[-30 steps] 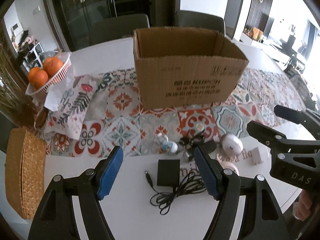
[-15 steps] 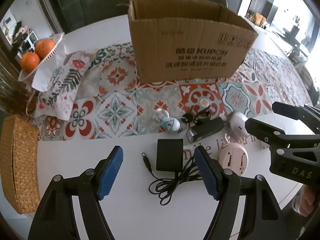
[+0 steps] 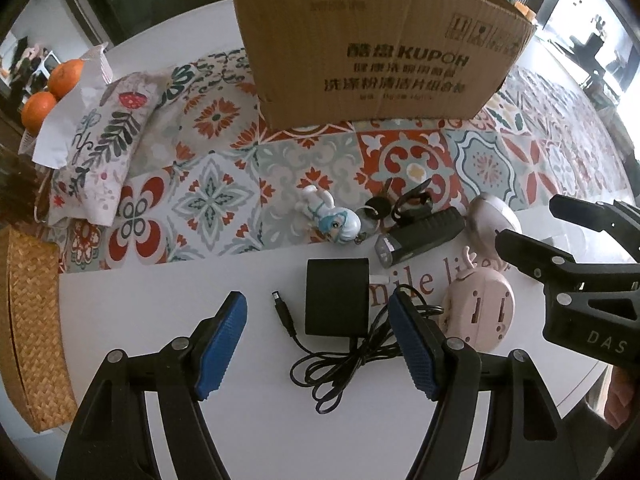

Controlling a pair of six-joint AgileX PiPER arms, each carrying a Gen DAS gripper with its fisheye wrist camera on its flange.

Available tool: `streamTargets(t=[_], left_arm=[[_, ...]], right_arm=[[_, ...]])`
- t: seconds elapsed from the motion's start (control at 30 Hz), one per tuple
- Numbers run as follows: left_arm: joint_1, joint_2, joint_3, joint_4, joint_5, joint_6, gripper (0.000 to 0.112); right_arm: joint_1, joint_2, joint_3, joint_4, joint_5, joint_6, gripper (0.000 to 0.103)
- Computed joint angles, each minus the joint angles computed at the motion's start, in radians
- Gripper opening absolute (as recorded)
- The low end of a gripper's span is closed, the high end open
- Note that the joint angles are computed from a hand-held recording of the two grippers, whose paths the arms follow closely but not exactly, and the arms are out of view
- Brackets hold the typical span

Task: Organize rigid objects
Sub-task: 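Grasp the black power adapter with left tool while right tool grasps silver egg device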

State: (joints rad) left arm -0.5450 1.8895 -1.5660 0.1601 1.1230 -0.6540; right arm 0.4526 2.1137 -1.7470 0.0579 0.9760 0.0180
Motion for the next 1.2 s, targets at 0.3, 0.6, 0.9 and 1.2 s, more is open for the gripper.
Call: streamTargets(t=[0.3, 0.6, 0.9, 1.2], left_arm=[[0.016, 0.051, -0.025, -0.043, 0.0, 0.036, 0.07], [0.038, 0.101, -0.05, -0.079, 0.005, 0.062, 0.064], [0.05, 0.146, -0.086, -0.11, 0.005, 0.067, 0.054], [0.072, 0.179, -0.075, -0.155, -0.025, 0.086, 0.05]], right_arm=[[-0.009, 0.046, -0.049, -0.018, 0.033, -0.005, 0.079], [-0.011, 0.101, -0.091, -0.037, 0.051, 0.006, 0.079], [-0.015, 0.135, -0.118, -0.05, 0.05, 0.012, 0.078], [-0.018, 0.195, -0.183, -0.045, 0.073, 0.002, 0.072]])
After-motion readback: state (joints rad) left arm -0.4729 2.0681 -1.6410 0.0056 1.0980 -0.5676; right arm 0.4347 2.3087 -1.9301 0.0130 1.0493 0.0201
